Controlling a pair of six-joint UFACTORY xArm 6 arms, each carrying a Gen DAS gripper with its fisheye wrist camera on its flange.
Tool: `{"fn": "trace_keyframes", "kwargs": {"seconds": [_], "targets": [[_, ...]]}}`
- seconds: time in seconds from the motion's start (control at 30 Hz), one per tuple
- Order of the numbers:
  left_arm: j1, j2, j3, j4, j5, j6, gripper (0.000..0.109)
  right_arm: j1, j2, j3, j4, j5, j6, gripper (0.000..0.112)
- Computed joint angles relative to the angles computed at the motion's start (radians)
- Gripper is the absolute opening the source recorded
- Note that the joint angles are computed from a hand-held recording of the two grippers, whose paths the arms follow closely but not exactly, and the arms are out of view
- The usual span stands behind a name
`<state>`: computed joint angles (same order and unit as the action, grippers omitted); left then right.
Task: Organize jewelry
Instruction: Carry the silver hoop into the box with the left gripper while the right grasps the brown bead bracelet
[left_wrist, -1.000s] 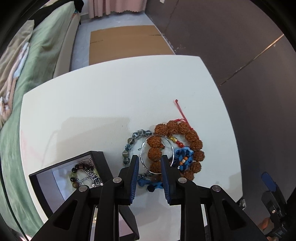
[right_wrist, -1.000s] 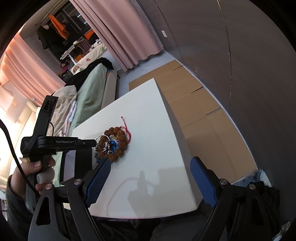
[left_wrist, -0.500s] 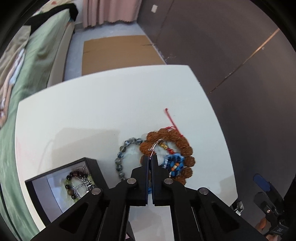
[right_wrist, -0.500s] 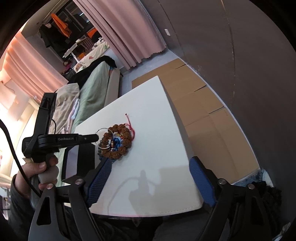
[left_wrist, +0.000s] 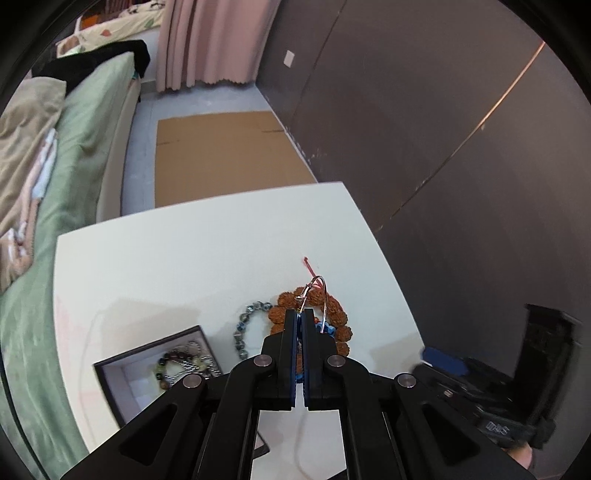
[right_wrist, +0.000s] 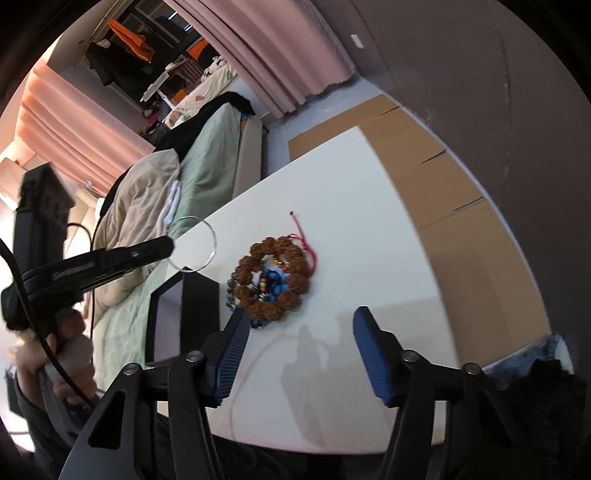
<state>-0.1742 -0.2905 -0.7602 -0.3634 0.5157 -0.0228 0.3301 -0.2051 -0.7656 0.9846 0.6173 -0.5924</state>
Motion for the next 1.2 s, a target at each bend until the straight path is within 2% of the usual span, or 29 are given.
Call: {"fn": "trace_keyframes", "kwargs": {"seconds": [0.13, 0.27, 0.4, 0.53, 0.63, 0.77, 0.87, 1.07, 1.2], "targets": [[0.021, -0.045, 0.026, -0.013, -0.001, 0.009, 0.001, 0.015, 0.087, -0.073, 0.014, 0.032, 0.016, 0.050], [0.045, -0.088, 0.053, -0.029, 0.002, 0.022, 0.001, 0.038, 0.162, -0.138, -0.018, 0.034, 0.064, 0.049], [0.075, -0.138, 0.088, -0.045, 0.006, 0.034, 0.001, 0.056, 0.233, -0.205, -0.054, 0.040, 0.102, 0.043], [0.104, -0.181, 0.125, -0.060, 0.009, 0.046, 0.001, 0.077, 0.294, -0.267, -0.135, 0.036, 0.167, 0.035], [0.131, -0.208, 0.150, -0.076, 0.018, 0.057, 0.001, 0.097, 0.329, -0.303, -0.218, 0.023, 0.225, 0.035], [0.162, -0.238, 0.185, -0.109, 0.030, 0.079, 0.001, 0.107, 0.355, -0.335, -0.332, 0.014, 0.298, 0.030], [0.176, -0.255, 0.209, -0.137, 0.035, 0.095, 0.001, 0.101, 0.387, -0.374, -0.427, 0.053, 0.365, 0.026], [0.197, -0.273, 0.248, -0.185, 0.050, 0.131, 0.001, 0.108, 0.393, -0.385, -0.475, 0.061, 0.374, 0.021], [0.203, -0.266, 0.260, -0.223, 0.056, 0.161, 0.001, 0.109, 0.351, -0.362, -0.421, 0.044, 0.334, 0.020]]}}
